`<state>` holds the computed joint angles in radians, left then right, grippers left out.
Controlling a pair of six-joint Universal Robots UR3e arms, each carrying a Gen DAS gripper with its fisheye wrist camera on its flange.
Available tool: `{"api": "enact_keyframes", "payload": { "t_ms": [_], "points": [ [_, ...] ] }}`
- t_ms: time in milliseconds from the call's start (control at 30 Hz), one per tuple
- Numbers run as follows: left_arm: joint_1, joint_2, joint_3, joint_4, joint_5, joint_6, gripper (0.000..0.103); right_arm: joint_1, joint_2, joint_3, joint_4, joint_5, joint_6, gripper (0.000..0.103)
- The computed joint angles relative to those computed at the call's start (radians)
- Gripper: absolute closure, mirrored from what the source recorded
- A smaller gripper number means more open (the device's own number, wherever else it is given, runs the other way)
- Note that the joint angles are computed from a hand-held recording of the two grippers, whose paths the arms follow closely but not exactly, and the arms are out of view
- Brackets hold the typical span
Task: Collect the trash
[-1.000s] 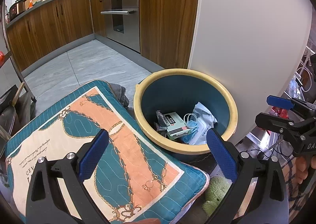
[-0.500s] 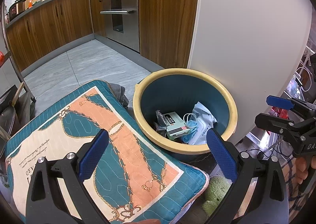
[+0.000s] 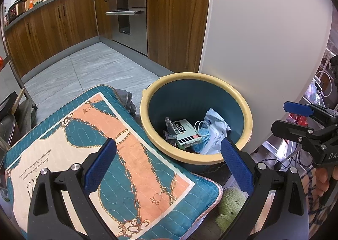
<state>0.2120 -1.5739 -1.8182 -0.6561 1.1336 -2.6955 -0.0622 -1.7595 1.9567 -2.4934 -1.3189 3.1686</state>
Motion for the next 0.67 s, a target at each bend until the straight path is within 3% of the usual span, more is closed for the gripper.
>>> {"api": "enact_keyframes", "payload": {
  "t_ms": [667],
  "points": [
    [0.012, 0.004, -0.006, -0.017, -0.019, 0.029, 0.006, 0.005, 0.002, -0.003, 0.0, -0.005, 0.006, 0.008]
  ]
}}
